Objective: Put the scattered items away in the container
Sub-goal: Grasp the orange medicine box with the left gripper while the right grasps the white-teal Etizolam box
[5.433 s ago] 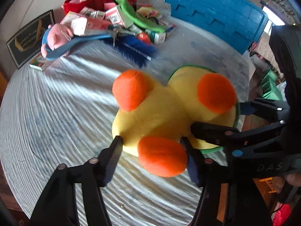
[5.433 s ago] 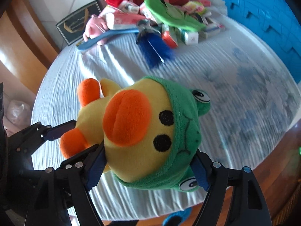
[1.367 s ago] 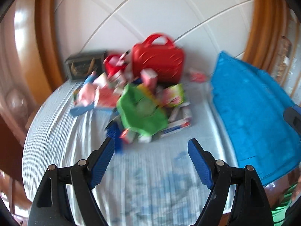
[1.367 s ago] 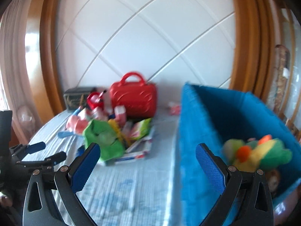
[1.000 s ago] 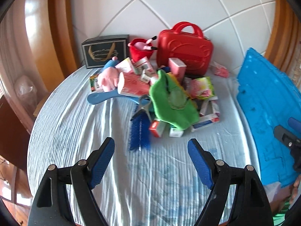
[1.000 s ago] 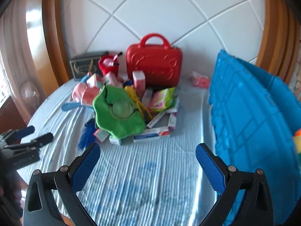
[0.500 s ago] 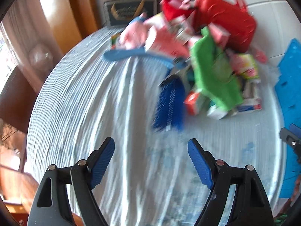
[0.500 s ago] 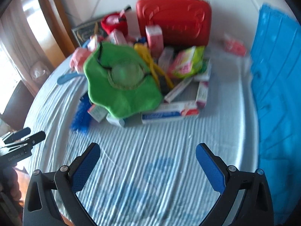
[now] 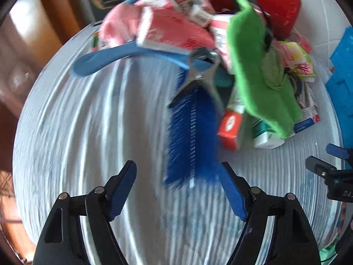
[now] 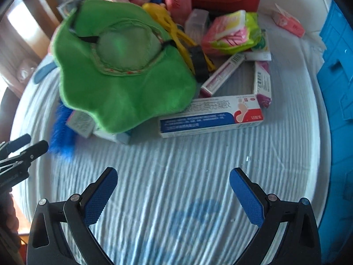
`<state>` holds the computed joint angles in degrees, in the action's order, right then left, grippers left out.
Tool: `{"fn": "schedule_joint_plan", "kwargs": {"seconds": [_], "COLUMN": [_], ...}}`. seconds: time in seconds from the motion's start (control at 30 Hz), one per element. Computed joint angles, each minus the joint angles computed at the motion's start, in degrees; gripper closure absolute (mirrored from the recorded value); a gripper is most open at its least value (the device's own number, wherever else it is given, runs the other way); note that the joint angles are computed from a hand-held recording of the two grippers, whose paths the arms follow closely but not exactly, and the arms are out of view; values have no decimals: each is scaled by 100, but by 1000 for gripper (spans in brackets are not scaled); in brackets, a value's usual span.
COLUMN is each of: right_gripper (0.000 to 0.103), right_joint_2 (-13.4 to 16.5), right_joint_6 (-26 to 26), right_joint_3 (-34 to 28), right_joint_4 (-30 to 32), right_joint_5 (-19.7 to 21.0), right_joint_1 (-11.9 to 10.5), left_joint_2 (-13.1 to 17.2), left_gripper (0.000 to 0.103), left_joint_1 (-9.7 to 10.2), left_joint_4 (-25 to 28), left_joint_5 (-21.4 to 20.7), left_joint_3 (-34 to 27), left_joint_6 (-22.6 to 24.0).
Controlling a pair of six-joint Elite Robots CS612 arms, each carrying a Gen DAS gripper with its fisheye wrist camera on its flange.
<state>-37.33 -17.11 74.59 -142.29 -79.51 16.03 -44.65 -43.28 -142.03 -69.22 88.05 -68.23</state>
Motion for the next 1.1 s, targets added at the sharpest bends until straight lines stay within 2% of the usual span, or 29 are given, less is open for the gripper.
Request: {"fn": "schedule_joint_plan", "kwargs": {"seconds": [0.13,0.2,0.33,0.37,0.43,0.47,0.5,0.6,0.83,0.87,0.97,1.03,1.1], "right_gripper": [0,0,1,3,15,26,32,32,35,37,54,58,57], "right_joint_2": [136,185,238,238,220,212,210,241,312,342,480,484,472], "right_joint_6": [262,392,395,341,178,111,41,-136,-207,-210,-127,-69,-122], "right_joint_3": [-242,-334,-475,-494,-489,-479,-475,-496,-552,-578,-703,-667,-614], "right_joint_4": [9,-27,108,183,306,355,422,604,762,697,496,333,228], "right_joint_5": [-261,-242,-142,-99,45,126,230,431,931,868,479,448,485], "right_joint_1": [-13,-46,-79,-72,-37,-19,1,70,149,189,287,285,271], "left_joint_2": [278,417,619,653,724,770,781,716,407,394,378,388,410], "left_gripper": [30,45,46,50,52,54,57,76,76,76,76,76,76], "left_joint_1": [74,148,221,230,247,247,226,203,95,79,33,13,2], "left_joint_4": [-257,-349,-238,-255,-362,-319,-270,-273,-579,-604,-572,-521,-461], "left_joint_5": [-75,-246,-317,-368,-542,-583,-494,-495,-530,-527,-465,-394,-328], "left_joint_3": [-338,-495,-780,-826,-902,-964,-986,-884,-268,-240,-223,-252,-307], "left_joint_6": [673,843,1024,1062,1165,1210,1226,1209,898,869,778,738,693]}}
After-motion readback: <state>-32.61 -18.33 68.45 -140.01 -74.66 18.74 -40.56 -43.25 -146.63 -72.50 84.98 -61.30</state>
